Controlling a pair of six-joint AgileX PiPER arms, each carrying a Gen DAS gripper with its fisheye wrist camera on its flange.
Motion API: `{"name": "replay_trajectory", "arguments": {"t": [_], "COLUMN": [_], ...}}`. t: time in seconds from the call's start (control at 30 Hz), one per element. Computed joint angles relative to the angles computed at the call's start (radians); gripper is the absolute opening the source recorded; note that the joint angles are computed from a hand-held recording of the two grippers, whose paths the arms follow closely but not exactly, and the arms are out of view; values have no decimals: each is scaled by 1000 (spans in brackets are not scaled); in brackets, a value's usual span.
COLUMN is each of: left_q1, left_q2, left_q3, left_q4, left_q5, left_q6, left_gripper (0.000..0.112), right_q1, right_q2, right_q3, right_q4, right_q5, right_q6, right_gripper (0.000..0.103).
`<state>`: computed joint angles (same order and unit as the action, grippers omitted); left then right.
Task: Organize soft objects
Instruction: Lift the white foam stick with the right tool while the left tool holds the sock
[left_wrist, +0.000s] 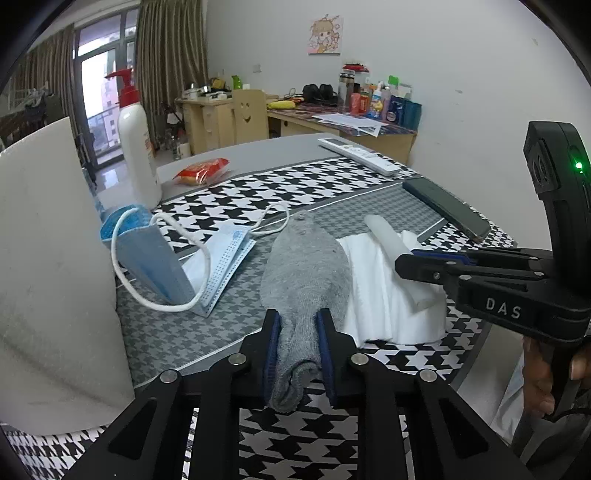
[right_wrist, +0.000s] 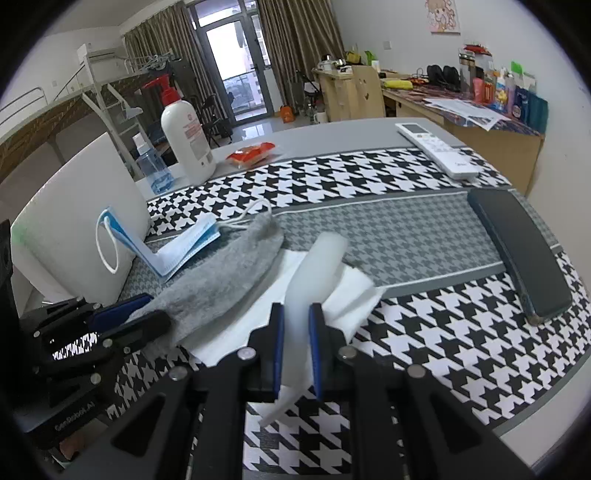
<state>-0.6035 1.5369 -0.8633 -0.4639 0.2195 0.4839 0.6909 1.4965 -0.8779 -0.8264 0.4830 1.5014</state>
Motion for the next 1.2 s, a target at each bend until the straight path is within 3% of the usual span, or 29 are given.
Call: {"name": "replay_trajectory", "arguments": {"t": [0.13, 0.23, 0.37, 0.63, 0.73, 0.93, 1.2], "left_q1": [5, 2, 8, 22, 24, 32, 34], "left_q2": [-17, -21, -21, -25, -28, -32, -36], "left_q3": [13, 20, 24, 29, 35, 38, 42], "left_q4": [-34, -10, -33, -97, -114, -147, -154], "left_q5": [-8, -8, -8, -10, -13, -4, -2], "left_q6": [36, 14, 36, 105, 124, 164, 170], "left_gripper": [20, 20, 20, 20, 20, 20, 20], "right_q1": [-25, -1, 34, 42, 51, 38, 46], "right_q2": [-12, 13, 25, 64, 92, 127, 145], "right_q3": [19, -7, -28, -75, -107, -137, -150], "right_q4": [21, 11, -17, -6, -9, 42, 36], "right_q5": [-68, -15, 57, 94, 152, 137, 185], "right_q6": [-19, -30, -7, -23, -18, -85, -64], "right_gripper": [19, 27, 27, 27, 27, 27, 27]}}
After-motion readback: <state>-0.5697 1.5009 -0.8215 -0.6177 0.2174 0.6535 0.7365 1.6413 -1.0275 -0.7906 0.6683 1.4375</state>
